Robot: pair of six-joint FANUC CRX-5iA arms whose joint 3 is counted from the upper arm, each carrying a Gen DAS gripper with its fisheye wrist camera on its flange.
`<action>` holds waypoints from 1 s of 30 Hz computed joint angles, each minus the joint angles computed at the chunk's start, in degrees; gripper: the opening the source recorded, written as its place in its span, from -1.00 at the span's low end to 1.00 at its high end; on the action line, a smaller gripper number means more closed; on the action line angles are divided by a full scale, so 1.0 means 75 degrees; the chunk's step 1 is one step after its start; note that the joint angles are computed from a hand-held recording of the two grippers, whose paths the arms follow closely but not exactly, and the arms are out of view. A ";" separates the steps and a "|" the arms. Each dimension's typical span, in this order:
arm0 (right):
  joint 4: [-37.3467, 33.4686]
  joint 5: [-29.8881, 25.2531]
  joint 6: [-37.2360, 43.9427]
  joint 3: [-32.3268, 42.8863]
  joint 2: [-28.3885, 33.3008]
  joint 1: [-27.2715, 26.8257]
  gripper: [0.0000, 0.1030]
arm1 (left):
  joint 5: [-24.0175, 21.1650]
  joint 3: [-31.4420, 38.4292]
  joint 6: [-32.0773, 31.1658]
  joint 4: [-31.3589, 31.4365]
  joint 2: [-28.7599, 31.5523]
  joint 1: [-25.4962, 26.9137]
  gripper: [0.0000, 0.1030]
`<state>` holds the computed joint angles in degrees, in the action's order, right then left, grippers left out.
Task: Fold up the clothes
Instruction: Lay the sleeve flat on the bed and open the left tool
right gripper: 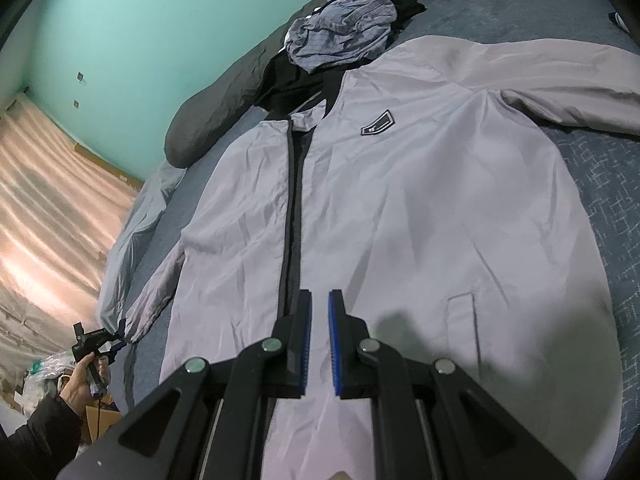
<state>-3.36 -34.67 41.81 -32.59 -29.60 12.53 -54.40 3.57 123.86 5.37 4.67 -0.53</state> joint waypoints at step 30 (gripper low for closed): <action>-0.1483 -0.1268 0.1406 0.1535 0.1107 0.0501 -0.21 | 0.0115 0.0492 -0.1472 0.1200 0.0618 -0.2472 -0.18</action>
<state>-14.48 -44.18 52.35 -21.08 -21.29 16.29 -53.53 7.26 112.82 14.37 9.31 -19.08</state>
